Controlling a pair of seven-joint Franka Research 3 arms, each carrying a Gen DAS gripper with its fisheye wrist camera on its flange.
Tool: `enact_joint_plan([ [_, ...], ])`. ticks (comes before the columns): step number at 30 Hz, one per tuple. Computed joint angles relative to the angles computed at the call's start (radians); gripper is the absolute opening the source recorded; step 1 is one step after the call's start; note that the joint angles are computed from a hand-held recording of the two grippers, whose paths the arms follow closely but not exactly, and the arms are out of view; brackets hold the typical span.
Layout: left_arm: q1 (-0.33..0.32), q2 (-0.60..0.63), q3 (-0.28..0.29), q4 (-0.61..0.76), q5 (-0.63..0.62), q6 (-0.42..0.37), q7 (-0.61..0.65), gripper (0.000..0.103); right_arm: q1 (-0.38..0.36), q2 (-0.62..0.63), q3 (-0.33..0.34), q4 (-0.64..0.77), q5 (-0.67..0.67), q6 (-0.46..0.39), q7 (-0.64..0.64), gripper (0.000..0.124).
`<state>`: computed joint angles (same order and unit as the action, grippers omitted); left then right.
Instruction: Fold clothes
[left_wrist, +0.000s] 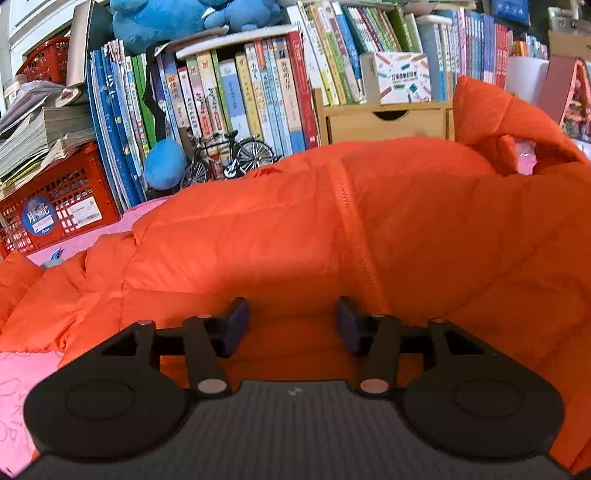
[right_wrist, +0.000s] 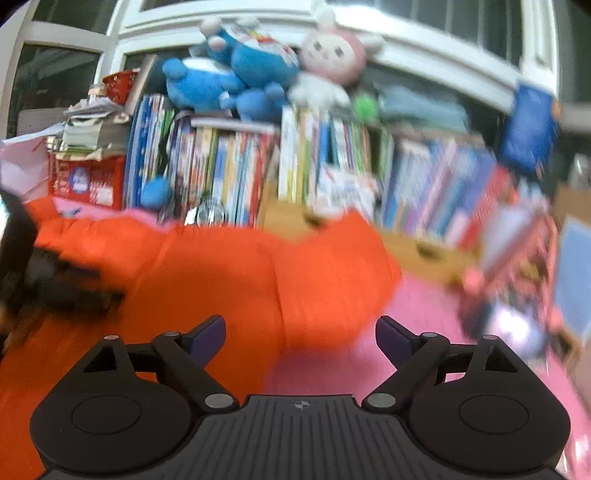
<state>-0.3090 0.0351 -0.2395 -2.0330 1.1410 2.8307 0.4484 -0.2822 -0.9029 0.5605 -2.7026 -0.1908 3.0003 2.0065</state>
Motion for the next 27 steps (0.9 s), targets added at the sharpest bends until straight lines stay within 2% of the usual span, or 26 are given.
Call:
enact_joint_plan([
  [2, -0.001, -0.001, -0.001, -0.002, -0.013, -0.009, 0.003, 0.057, -0.157, 0.116, 0.127, 0.113, -0.046, 0.063, 0.016, 0.091],
  [4, -0.001, -0.001, -0.001, -0.001, -0.023, -0.019, 0.001, 0.061, -0.26, 0.245, 0.218, 0.231, -0.076, 0.067, 0.013, 0.091],
  [6, 0.0, 0.001, 0.0, 0.0, -0.034, -0.022, -0.001, 0.065, -0.361, 0.361, 0.313, 0.353, -0.102, -0.011, 0.053, 0.091],
  [8, 0.0, 0.003, 0.001, 0.002, -0.042, -0.024, -0.003, 0.068, -0.488, 0.426, 0.416, 0.446, -0.155, -0.103, 0.118, 0.09],
  [9, 0.002, 0.004, 0.002, 0.002, -0.054, -0.02, 0.002, 0.069, -0.552, 0.432, 0.46, 0.477, -0.185, -0.145, 0.151, 0.09],
  [11, 0.005, 0.004, 0.004, -0.001, -0.079, -0.011, 0.011, 0.071, -0.638, 0.371, 0.489, 0.475, -0.249, -0.202, 0.22, 0.09],
  [13, 0.006, 0.004, 0.005, -0.002, -0.091, -0.006, 0.015, 0.072, -0.661, 0.286, 0.453, 0.427, -0.295, -0.232, 0.266, 0.092],
  [16, 0.004, 0.005, 0.005, 0.0, -0.085, -0.012, 0.01, 0.073, -0.631, 0.175, 0.331, 0.319, -0.327, -0.282, 0.31, 0.094],
  [19, 0.002, 0.006, 0.005, 0.002, -0.075, -0.02, 0.007, 0.074, -0.514, 0.114, 0.134, 0.21, -0.281, -0.297, 0.333, 0.098],
  [20, 0.002, 0.006, 0.005, 0.002, -0.073, -0.023, 0.004, 0.076, -0.506, 0.079, 0.096, 0.179, -0.258, -0.299, 0.335, 0.097],
  [24, -0.002, 0.008, 0.003, 0.007, -0.062, -0.04, -0.006, 0.078, -0.596, -0.107, 0.091, 0.117, -0.376, -0.385, 0.51, 0.097],
  [27, -0.006, 0.01, 0.002, 0.011, -0.05, -0.051, -0.013, 0.079, -0.528, -0.157, -0.021, 0.065, -0.382, -0.347, 0.549, 0.098],
])
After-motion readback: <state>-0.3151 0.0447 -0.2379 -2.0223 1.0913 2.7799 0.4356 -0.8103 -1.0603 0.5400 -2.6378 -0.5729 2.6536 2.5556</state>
